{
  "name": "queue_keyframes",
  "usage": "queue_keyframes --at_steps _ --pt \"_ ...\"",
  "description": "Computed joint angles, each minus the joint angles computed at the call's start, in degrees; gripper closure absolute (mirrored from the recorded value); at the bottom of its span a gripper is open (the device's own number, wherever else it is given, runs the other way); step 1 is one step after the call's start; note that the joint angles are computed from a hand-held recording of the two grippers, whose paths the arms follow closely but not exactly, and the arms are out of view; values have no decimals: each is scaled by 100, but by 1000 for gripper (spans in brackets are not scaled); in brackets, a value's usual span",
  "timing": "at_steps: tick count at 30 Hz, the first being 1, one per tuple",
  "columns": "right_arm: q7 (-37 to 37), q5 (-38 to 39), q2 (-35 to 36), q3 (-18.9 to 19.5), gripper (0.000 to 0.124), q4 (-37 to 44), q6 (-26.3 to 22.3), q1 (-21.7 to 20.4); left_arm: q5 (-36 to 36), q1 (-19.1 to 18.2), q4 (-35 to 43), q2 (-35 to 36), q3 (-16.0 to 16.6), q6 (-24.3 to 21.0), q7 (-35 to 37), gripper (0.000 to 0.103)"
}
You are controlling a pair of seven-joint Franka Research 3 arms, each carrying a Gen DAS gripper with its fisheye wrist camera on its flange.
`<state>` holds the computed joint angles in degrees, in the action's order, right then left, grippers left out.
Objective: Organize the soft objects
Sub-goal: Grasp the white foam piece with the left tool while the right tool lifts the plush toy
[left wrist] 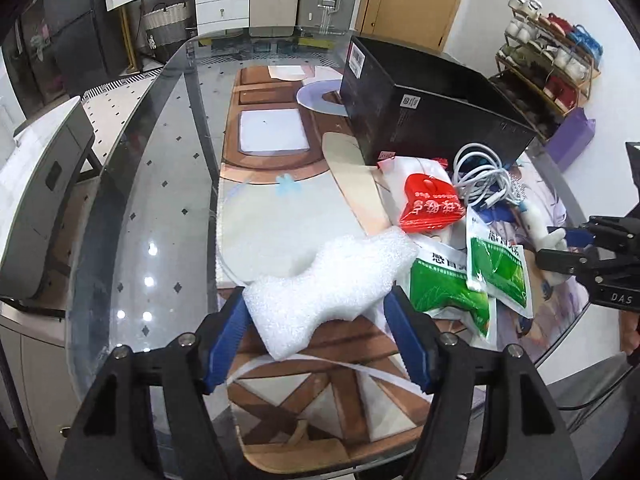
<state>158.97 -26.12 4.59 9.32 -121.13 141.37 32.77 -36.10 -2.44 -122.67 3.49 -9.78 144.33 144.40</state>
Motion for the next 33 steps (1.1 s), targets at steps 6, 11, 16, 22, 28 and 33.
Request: queue_keyframes --at_steps 6,11,16,22,28,33 --pt "-7 12 -9 -13 85 -27 40 -12 119 11 -27 -81 28 -330 128 21" --pt "-10 1 -9 -11 85 -28 54 -16 -97 16 -147 -333 127 -570 577 21" --pt "24 -20 12 -16 85 -7 38 -13 -483 -194 -349 -591 141 58 1500 23" --pt "120 -87 -52 -13 85 -31 45 -19 184 -292 -39 -160 97 287 1394 35" --pt "161 -140 -72 9 83 -35 42 -40 797 -242 18 65 -46 374 1058 36" --pt "187 -136 -32 0 83 -18 7 -49 656 -165 125 134 -96 353 660 53"
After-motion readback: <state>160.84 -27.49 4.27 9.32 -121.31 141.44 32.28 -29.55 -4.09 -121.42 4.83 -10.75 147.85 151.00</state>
